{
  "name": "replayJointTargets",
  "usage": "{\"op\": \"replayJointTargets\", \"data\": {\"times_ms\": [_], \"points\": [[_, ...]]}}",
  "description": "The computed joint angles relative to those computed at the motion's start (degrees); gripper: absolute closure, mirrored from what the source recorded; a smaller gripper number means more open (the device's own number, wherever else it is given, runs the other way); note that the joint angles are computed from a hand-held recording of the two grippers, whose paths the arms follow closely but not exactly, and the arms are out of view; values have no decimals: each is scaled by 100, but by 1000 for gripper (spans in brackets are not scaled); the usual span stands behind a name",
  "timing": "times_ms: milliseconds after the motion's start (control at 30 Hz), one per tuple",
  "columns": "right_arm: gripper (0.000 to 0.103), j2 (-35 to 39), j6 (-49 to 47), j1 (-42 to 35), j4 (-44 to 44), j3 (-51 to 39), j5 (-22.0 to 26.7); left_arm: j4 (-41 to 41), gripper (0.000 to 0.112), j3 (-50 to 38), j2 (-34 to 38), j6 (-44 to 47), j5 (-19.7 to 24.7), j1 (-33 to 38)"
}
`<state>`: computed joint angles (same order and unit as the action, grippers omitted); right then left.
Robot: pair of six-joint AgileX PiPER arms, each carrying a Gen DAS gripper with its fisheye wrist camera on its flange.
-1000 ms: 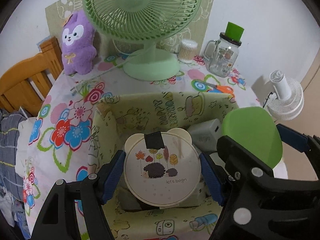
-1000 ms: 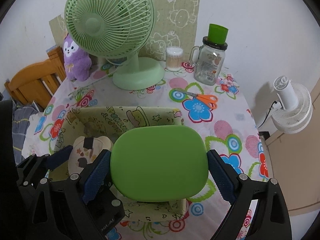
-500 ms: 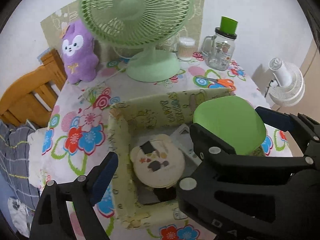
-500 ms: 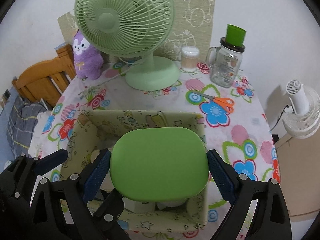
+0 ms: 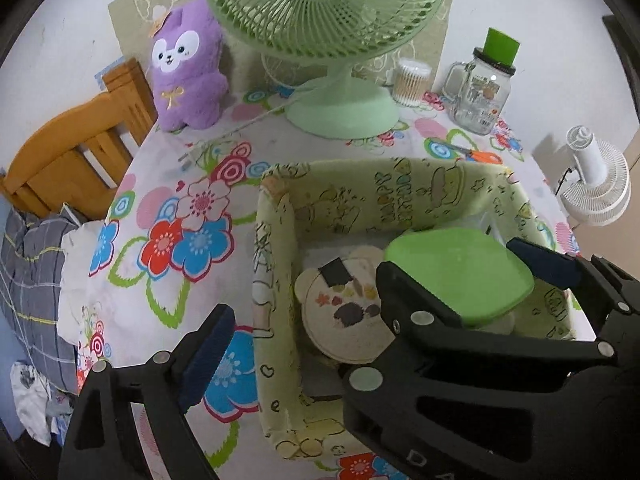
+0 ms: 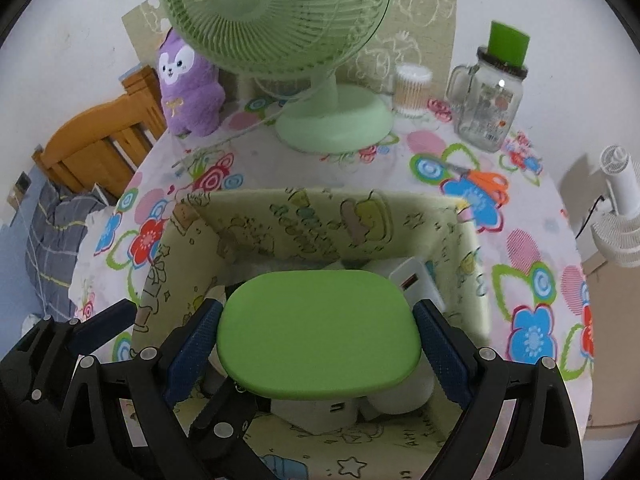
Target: Organize rigid objects
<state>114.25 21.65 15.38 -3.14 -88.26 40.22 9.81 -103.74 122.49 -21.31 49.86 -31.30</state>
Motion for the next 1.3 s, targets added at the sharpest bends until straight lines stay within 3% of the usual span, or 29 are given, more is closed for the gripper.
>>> {"op": "replayJointTargets", "data": {"times_ms": [433, 1300], "points": [[6, 195, 177, 124, -170, -49, 11, -39, 19, 156, 39, -9, -23, 67], [6, -1329, 1758, 330, -1504, 1228, 132, 320, 19, 1018, -965, -392, -261, -380]]}}
